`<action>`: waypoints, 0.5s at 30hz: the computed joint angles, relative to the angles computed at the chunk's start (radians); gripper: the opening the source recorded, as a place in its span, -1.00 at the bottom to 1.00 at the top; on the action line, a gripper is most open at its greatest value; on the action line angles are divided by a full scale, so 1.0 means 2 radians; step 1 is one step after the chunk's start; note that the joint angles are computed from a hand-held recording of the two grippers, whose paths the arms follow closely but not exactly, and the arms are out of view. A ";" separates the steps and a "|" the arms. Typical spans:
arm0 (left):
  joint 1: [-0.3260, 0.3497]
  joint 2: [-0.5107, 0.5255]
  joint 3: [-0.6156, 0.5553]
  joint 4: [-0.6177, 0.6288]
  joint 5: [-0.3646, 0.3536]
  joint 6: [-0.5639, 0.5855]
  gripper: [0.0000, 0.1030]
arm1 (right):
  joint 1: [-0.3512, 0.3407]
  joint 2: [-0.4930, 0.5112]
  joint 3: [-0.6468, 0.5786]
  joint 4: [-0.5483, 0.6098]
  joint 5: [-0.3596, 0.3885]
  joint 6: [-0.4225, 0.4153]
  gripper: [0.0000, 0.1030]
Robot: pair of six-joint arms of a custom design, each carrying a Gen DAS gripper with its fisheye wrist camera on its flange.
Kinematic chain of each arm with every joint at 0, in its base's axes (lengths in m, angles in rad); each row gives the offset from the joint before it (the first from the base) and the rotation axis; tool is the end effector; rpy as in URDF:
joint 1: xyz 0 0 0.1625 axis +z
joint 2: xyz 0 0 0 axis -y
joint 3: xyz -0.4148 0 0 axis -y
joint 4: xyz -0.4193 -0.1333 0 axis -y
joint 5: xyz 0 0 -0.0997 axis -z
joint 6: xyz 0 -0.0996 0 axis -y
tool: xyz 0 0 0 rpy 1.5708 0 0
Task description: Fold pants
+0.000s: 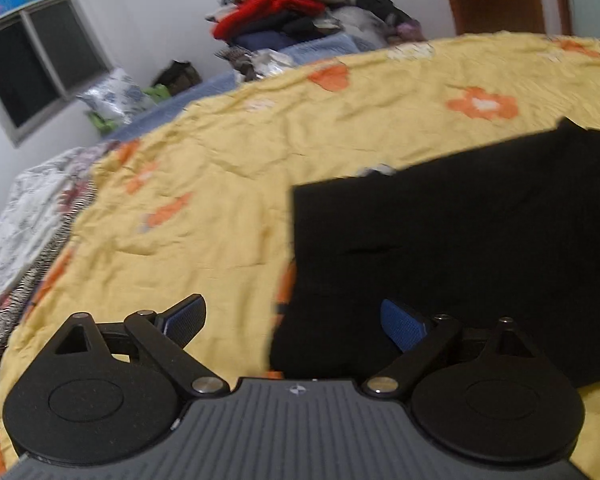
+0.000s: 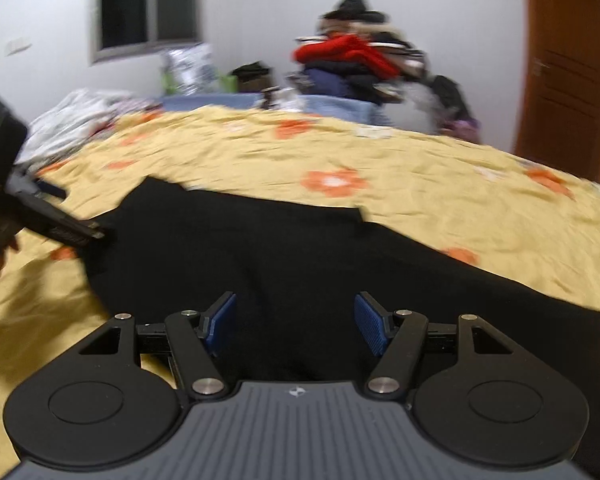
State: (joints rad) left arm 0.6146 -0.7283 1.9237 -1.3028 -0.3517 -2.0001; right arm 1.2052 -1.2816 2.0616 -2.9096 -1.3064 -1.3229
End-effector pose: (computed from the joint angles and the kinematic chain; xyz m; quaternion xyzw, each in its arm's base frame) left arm -0.2286 -0.4389 -0.0543 0.0274 0.7195 -0.3735 0.5849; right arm -0.0485 -0.5724 0.2365 0.4711 -0.8290 0.2763 0.1202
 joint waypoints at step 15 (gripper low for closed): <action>0.037 -0.053 0.023 0.151 -0.039 -0.219 0.94 | 0.083 0.072 0.090 -0.117 -0.014 -0.192 0.25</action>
